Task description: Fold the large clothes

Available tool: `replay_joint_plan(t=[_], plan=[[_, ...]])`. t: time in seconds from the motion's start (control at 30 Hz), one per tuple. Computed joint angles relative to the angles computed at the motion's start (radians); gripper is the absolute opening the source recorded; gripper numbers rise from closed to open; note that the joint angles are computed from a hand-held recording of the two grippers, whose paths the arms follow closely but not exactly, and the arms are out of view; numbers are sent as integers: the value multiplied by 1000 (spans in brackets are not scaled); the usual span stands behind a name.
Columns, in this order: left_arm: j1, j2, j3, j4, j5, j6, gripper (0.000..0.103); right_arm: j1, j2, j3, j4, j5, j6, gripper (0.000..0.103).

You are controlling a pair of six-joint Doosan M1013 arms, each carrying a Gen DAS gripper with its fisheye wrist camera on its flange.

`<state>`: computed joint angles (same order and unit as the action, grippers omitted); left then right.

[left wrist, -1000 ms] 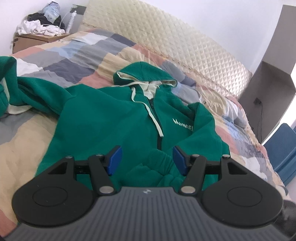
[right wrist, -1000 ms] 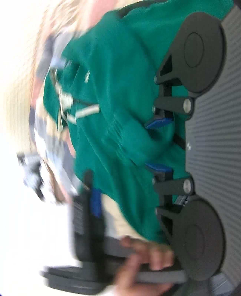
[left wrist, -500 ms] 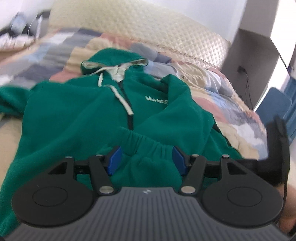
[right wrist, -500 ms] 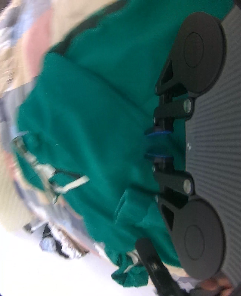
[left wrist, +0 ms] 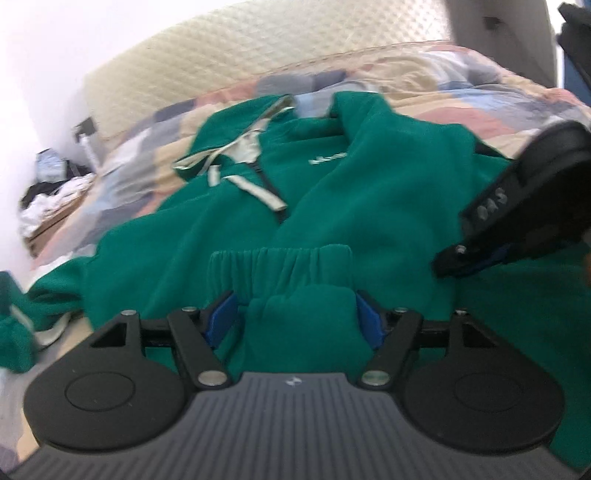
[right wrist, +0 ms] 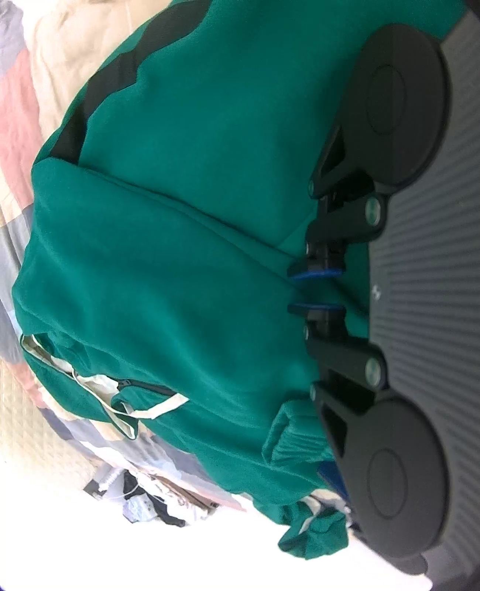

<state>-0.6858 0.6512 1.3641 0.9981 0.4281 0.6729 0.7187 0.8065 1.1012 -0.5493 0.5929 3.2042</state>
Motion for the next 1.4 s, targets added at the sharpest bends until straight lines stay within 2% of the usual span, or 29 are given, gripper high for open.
replay_joint_plan(t=[0.13,0.27,0.3,0.33,0.43,0.53,0.6,0.7,0.8,0.83,0.93,1.03,1.07,1.13,1.17,1.23,1.3,1.37,1.4], plan=[[-10,-15,18,214,115,-291,75,3,5,-14,-5,29,-48,14],[-2,-45,37,238,208,-467,75,7,8,-23,-8,54,-72,15],[0,-51,40,236,230,-502,75,8,9,-27,-4,62,-82,18],[5,-62,51,232,229,-544,75,9,9,-27,-6,65,-86,18],[20,-83,65,140,209,-530,76,15,9,-31,-30,77,-96,18],[33,-70,34,-47,214,-347,76,25,4,-27,-101,53,-81,18],[46,-53,2,-242,229,-167,77,31,3,-27,-143,27,-81,20],[68,-32,-27,-404,256,-80,77,34,10,-42,-98,-3,-188,20],[85,-36,-24,-422,231,-109,77,27,41,-91,68,39,-371,19],[96,-39,-25,-448,219,-101,77,28,51,-105,87,60,-402,19],[142,-44,-39,-558,183,-84,77,28,55,-116,94,77,-436,20],[200,-30,-84,-621,199,-130,78,22,42,-99,117,57,-410,19],[216,-21,-103,-603,216,-163,78,22,40,-96,119,57,-411,19],[248,2,-150,-570,296,-253,78,25,44,-104,118,64,-425,20],[265,5,-155,-572,292,-296,78,27,48,-111,119,67,-433,20],[299,5,-144,-558,236,-371,78,29,53,-122,123,69,-449,20],[318,19,-157,-524,245,-429,78,30,57,-133,128,71,-464,20],[334,23,-137,-468,184,-514,78,32,59,-137,131,71,-473,20],[339,29,-136,-445,177,-541,78,32,63,-145,134,75,-478,20]])
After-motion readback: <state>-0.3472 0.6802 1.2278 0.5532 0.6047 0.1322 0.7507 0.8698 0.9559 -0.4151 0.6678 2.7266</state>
